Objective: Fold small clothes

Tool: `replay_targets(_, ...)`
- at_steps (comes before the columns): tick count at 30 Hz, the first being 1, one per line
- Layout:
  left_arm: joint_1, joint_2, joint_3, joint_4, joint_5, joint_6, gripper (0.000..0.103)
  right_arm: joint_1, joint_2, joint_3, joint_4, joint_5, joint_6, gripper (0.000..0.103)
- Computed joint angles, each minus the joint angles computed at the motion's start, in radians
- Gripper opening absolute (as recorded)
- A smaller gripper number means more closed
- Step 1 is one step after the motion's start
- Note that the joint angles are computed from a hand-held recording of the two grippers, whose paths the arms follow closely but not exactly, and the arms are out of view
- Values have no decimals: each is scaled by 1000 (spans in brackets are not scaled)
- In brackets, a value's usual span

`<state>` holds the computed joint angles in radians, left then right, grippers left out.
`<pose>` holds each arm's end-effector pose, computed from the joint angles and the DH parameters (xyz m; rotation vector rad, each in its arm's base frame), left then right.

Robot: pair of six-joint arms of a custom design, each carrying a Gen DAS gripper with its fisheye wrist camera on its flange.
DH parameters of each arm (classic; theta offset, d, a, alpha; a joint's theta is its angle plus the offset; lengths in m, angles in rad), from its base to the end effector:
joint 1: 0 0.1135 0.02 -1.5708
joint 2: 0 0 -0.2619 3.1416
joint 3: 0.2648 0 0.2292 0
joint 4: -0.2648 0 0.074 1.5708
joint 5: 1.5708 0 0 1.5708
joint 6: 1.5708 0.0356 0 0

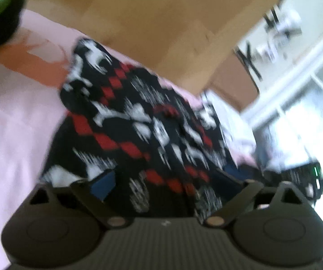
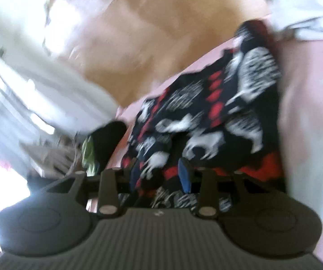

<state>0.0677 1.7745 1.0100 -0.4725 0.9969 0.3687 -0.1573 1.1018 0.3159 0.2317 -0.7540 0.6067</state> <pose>0.3061 -0.0092 0.1720 0.5690 2.3056 -1.1704 0.1869 -0.0050 0.1804 0.3504 2.1056 1.0633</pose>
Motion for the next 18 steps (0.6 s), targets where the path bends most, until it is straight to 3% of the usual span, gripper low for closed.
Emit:
replay_targets(1,-10,-10,-1,-34,-25,41,81,-26,-1,-6,10,4,11,45)
replay_targets(4,-67,-113,-84,48,-164,62,66,-67,48,-38,114,59,71,61)
replay_targets(6,-95,-147,-104,60,-224,78,30,-65,70,-38,128,147,86,60)
replay_targets(7,-107,-144,-92,35,-246,96,10,-57,78,-32,116,203,72,53)
replay_targets(8,-107,-139,-78,18,-260,107,9,-47,76,-35,114,244,67,46)
replay_targets(10,-102,-152,-64,39,-279,112,9,-55,28,-54,77,315,28,20)
replay_targets(12,-76,-187,-60,156,-328,35,9,-70,-43,-80,35,372,-11,18)
replay_targets(14,-35,-185,-14,231,-353,-51,9,-140,-78,-99,13,304,-26,21)
replay_targets(18,-13,-126,99,230,-339,-114,9,-182,-115,-83,-76,221,-114,32)
